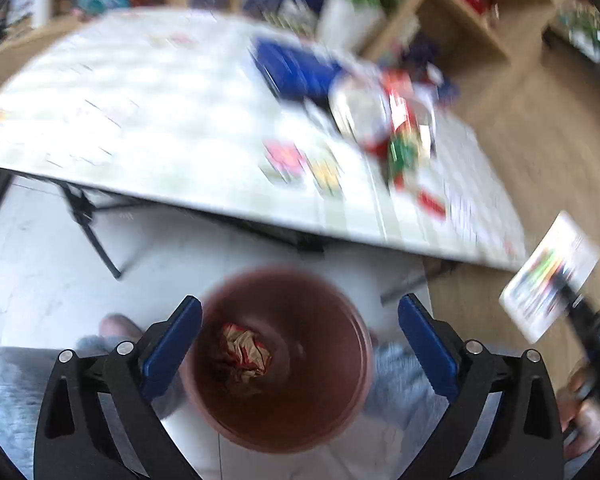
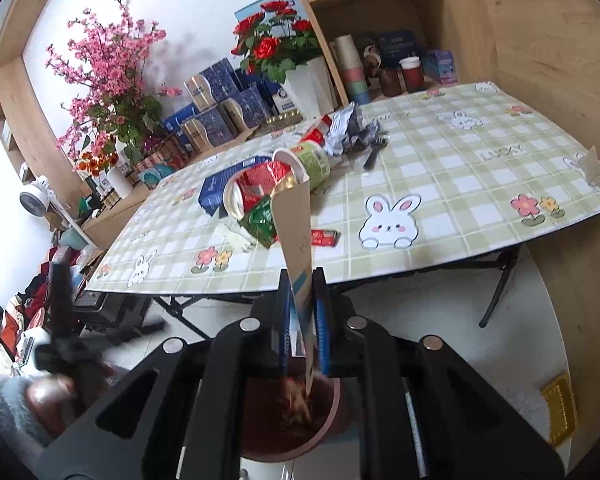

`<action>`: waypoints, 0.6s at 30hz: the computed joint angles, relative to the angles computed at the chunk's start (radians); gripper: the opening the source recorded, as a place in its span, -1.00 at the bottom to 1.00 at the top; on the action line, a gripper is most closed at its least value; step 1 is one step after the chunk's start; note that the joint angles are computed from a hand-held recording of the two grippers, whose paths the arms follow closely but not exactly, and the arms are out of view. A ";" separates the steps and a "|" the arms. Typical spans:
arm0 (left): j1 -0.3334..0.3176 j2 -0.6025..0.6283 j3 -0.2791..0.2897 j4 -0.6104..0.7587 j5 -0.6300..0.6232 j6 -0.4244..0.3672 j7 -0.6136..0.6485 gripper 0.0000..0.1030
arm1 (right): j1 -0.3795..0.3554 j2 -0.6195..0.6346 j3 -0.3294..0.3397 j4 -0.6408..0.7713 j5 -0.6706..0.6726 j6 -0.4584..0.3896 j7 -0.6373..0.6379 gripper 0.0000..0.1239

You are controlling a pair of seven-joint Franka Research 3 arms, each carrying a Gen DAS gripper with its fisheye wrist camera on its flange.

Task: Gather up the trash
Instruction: 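Release the wrapping into the brown bin while the right gripper drops the card there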

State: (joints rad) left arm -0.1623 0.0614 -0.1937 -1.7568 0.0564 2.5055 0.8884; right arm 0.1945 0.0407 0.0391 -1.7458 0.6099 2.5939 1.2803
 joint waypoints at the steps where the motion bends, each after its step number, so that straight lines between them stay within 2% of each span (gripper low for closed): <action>1: 0.002 -0.026 0.009 -0.020 0.045 0.009 -0.035 0.88 | 0.002 0.005 0.002 0.005 -0.004 -0.009 0.000 -0.77; 5: 0.032 -0.136 0.024 -0.089 0.296 -0.011 -0.187 0.88 | 0.014 0.020 0.011 0.020 -0.029 -0.041 0.001 -0.77; 10: 0.077 -0.237 0.009 -0.159 0.454 -0.041 -0.296 0.88 | 0.032 0.058 0.021 0.055 -0.095 -0.116 0.017 -0.77; 14: 0.099 -0.284 0.014 -0.213 0.466 -0.006 -0.319 0.88 | 0.050 0.105 0.029 0.098 -0.156 -0.192 0.048 -0.77; 18: 0.105 -0.294 0.022 -0.239 0.424 0.021 -0.306 0.88 | 0.067 0.180 0.043 0.174 -0.183 -0.291 0.063 -0.77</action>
